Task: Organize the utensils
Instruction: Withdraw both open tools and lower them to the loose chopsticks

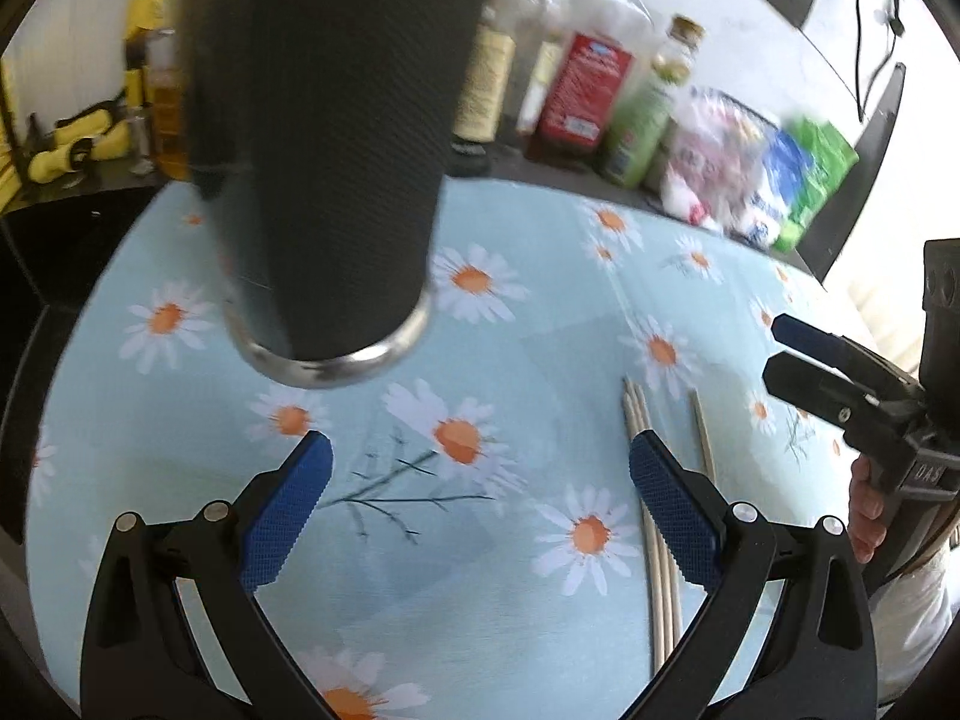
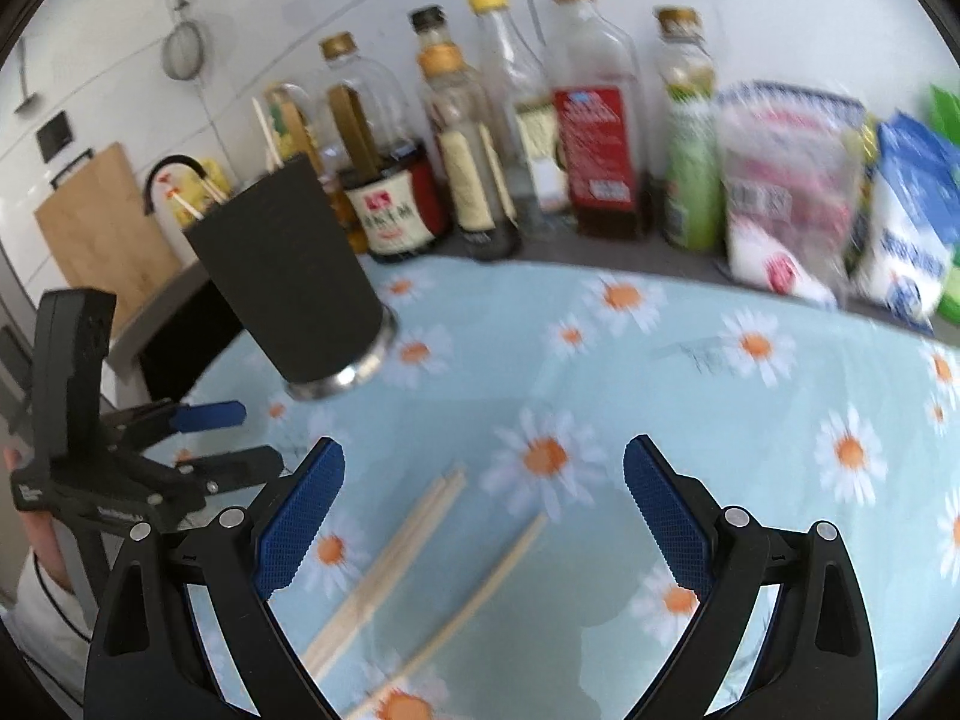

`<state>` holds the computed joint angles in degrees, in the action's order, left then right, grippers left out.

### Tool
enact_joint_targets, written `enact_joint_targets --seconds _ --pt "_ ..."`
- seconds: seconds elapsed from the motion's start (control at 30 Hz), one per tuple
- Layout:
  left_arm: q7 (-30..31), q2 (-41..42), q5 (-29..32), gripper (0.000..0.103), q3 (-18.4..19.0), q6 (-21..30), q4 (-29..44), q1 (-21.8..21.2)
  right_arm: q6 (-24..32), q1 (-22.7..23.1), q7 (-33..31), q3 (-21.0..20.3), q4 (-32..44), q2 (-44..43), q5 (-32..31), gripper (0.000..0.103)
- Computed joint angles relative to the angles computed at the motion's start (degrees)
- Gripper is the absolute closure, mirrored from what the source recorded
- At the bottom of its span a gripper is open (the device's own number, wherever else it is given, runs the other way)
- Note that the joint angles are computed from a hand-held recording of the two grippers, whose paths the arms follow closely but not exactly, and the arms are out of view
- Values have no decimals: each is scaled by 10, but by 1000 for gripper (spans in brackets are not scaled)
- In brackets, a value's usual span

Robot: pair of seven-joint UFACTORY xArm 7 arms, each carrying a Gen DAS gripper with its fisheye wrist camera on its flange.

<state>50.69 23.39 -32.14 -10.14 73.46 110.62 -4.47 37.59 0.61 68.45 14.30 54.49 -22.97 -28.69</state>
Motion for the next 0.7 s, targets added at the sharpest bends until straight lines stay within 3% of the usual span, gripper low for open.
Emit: enact_joint_targets --seconds 0.27,0.53,0.7 --pt "23 -12 44 6 0 13 -33 -26 100 24 19 25 -20 -21 11 13" --pt "54 -50 79 6 4 -25 -89 -49 195 68 7 40 20 29 -7 13" --pt "65 -66 107 5 7 -62 -119 -64 220 96 15 30 35 47 -13 13"
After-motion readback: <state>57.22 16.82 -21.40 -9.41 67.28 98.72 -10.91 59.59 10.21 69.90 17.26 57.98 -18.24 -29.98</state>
